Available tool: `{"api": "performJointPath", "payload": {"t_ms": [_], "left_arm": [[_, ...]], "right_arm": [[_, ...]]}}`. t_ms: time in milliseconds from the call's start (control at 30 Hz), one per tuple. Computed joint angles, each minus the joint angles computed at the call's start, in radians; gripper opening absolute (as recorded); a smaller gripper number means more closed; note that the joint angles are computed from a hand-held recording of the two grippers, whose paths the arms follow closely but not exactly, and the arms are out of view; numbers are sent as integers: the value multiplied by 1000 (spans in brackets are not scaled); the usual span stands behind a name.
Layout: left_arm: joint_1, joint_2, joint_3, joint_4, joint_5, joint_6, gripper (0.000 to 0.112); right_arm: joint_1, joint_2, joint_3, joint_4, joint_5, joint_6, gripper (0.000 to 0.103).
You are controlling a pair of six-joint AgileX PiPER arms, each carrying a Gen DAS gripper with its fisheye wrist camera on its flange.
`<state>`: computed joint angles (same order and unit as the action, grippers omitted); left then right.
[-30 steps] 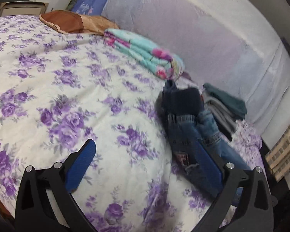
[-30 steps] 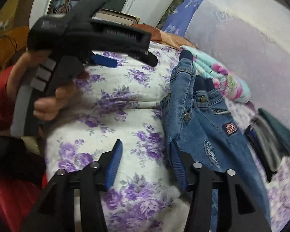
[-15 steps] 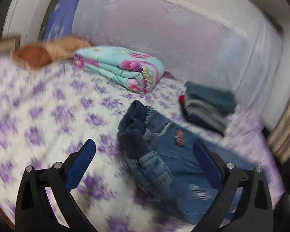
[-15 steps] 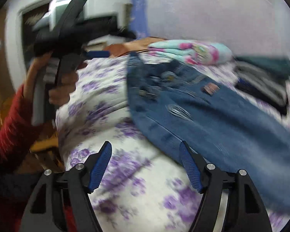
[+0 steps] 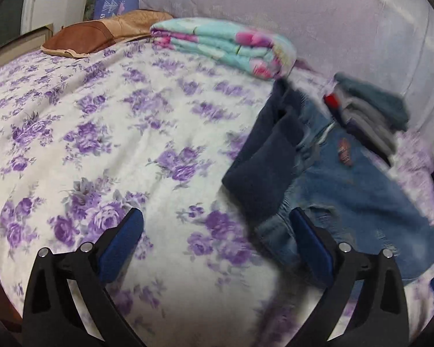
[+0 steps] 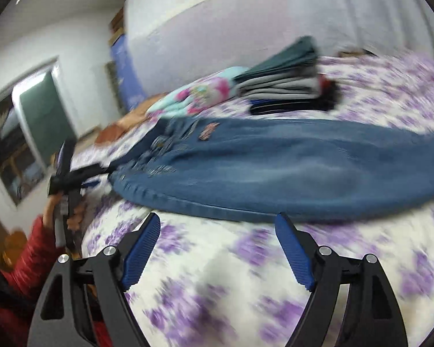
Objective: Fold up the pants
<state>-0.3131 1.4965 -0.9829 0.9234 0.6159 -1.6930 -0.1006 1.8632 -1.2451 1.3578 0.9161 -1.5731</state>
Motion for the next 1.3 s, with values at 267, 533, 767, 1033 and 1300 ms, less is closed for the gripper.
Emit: {"api": "performJointPath", "payload": {"t_ms": [267,533,767,1033,1300], "left_arm": [[-30,-76,-10,251,-127,-174,98],[73,108,-79,-10,-238,70,98],[76,129,-95,-21,-220,83,98],[103,105,-60,9,-286,35,98],[106,92,-51,-40,-298,104,98]], "right_arm": [[-257,132,-150,-22,87,389,82],[-270,438,-668,-149,137,889,78],[-215,589,-937,-282,97,1059,9],[-337,322,-509,-37,209,701,7],[-460,245,-274,-106,149,616,32]]}}
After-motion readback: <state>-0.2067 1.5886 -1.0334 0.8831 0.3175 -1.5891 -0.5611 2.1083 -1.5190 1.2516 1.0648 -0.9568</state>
